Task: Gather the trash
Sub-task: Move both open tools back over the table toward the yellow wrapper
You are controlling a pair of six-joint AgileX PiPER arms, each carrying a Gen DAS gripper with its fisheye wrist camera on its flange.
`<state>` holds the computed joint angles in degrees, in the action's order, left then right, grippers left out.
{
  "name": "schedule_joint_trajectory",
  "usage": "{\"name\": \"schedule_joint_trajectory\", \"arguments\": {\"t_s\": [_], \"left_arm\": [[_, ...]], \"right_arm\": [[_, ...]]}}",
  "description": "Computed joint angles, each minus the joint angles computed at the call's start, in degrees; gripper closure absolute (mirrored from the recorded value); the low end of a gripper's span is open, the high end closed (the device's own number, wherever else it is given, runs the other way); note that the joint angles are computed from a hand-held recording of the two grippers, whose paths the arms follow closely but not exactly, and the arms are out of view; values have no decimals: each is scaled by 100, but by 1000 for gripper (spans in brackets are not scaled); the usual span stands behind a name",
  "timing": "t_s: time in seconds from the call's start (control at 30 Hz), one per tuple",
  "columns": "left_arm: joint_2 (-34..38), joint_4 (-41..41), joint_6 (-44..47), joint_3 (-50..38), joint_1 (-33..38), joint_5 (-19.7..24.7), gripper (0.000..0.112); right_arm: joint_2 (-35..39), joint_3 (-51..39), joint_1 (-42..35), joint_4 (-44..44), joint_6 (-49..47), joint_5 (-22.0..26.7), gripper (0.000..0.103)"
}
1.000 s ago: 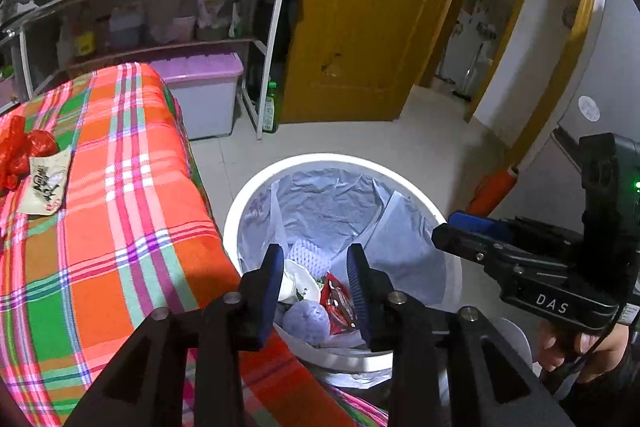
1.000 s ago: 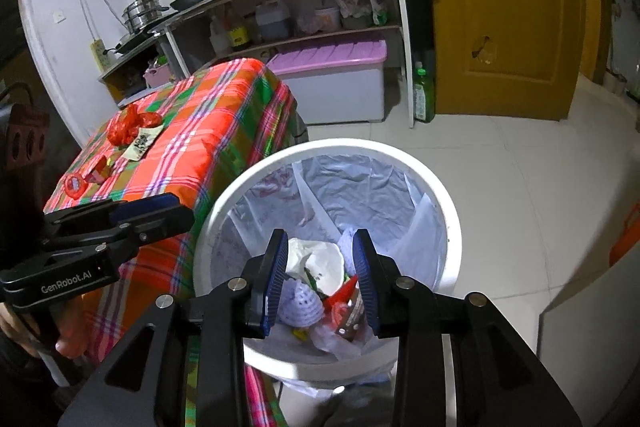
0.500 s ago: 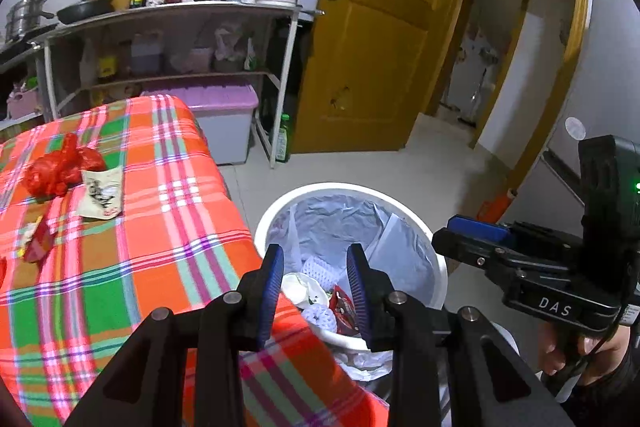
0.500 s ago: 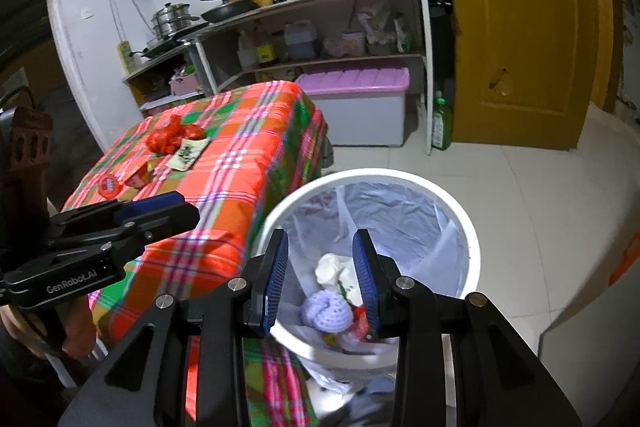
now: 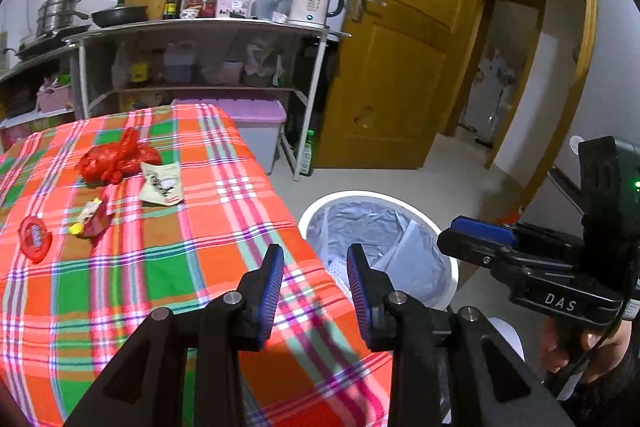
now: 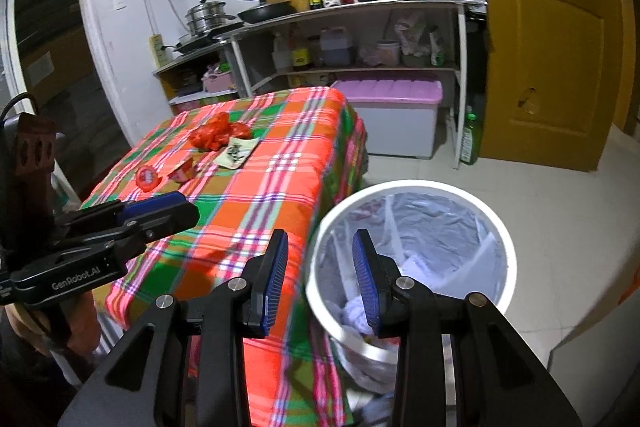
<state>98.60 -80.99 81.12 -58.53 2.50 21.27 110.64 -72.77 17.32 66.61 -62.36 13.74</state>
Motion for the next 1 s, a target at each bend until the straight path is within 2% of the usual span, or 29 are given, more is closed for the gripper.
{"name": "schedule_joint_trajectory", "arguments": {"t_s": [0.33,0.53,1.0], "left_arm": [[-359,-515,626,546,537,12,80],[-401,-552,682,652,950,70,80],[-257,-547,749,528,1900,149,80]], "right_arm": [[172,-292,307,-297,356,142,68],[377,-616,555,-681,747,215,68],[1134,-1901,974,-2236,2286,685,66]]}}
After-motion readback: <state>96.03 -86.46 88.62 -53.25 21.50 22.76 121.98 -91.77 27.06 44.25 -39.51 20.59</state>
